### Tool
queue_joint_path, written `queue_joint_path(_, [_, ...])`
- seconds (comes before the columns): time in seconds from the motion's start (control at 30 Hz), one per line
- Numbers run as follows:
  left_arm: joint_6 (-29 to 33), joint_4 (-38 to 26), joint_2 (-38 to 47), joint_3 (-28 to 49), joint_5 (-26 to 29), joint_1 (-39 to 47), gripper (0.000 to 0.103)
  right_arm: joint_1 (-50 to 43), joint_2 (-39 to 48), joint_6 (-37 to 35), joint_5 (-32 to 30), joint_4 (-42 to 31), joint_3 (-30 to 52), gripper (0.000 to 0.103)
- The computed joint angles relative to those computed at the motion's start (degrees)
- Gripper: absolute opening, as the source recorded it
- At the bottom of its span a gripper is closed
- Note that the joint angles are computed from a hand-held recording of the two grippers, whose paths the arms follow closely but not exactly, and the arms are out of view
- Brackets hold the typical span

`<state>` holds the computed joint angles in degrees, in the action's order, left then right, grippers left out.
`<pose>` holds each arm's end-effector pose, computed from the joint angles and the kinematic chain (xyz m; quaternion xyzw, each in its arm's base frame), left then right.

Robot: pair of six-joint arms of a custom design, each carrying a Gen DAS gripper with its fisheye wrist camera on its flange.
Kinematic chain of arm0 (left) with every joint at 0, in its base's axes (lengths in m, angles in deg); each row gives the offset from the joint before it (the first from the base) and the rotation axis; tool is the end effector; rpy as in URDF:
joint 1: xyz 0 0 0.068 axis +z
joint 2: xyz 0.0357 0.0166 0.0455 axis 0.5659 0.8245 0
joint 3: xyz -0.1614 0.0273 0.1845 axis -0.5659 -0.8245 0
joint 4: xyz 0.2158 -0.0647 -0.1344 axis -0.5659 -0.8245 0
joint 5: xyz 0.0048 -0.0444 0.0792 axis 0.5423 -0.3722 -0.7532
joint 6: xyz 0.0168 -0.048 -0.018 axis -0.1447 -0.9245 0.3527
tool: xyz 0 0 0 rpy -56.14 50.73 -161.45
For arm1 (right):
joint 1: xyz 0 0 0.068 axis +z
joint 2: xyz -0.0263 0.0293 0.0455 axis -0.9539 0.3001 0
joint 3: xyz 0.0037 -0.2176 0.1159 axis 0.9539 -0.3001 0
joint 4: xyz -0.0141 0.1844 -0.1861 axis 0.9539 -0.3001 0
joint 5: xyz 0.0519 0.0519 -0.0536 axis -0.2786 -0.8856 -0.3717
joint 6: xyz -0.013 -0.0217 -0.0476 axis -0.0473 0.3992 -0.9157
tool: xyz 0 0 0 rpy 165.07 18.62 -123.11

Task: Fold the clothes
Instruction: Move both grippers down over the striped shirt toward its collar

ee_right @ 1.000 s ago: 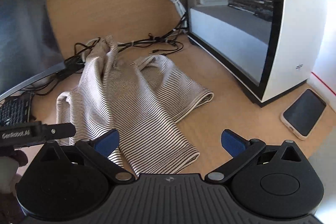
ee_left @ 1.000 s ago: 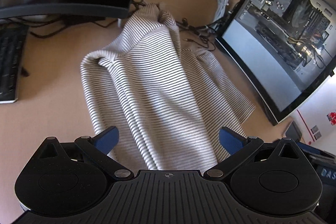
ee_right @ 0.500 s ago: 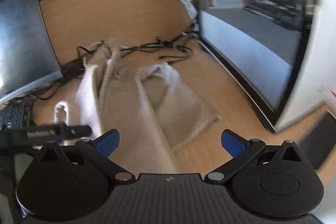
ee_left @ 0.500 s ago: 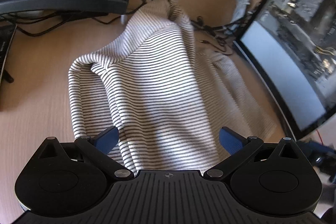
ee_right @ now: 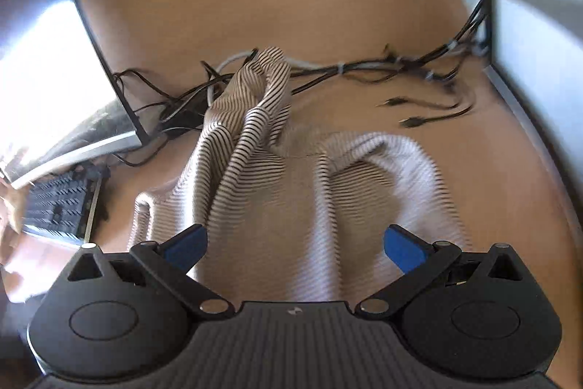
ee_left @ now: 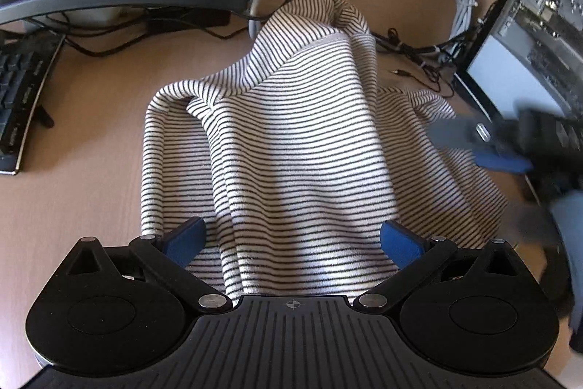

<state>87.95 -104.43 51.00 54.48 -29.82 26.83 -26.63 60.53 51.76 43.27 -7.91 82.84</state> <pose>0.3400 -0.0624 0.1327 0.2640 0.9016 -0.2093 0.2715 0.2299 0.2088 0.1597 0.2536 0.8781 0.0945 0.3947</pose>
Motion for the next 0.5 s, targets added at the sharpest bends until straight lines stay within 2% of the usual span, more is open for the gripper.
queue_joint_path(0.03, [0.11, -0.84, -0.03, 0.39, -0.6, -0.17, 0.103, -1.23, 0.06, -0.52, -1.59, 1.96, -0.53, 0.103])
queue_joint_path(0.13, [-0.16, -4.85, 0.59, 2.86, -1.2, -0.04, 0.103, -0.92, -0.04, -0.46, -0.64, 2.63, -0.35, 0.103])
queue_joint_path(0.2, [-0.99, -6.72, 0.6, 3.89, 0.56, 1.09, 0.103, 0.54, -0.52, 0.93, 0.58, 1.8, -1.13, 0.103])
queue_joint_path(0.27, [-1.9, -6.0, -0.46, 2.98, 3.74, 2.6, 0.103, 2.02, -0.91, 2.5, 1.75, 0.82, -1.82, 0.103])
queue_joint_path(0.37, [-1.61, -6.65, 0.56, 4.11, 4.53, 2.81, 0.103, 3.63, -0.87, 8.47, 1.31, -1.91, -3.06, 0.103])
queue_joint_path(0.5, [-0.97, -7.45, 3.18, 6.1, 2.75, 1.64, 0.103, 6.23, -1.55, 15.21, 1.2, -2.23, -4.7, 0.103])
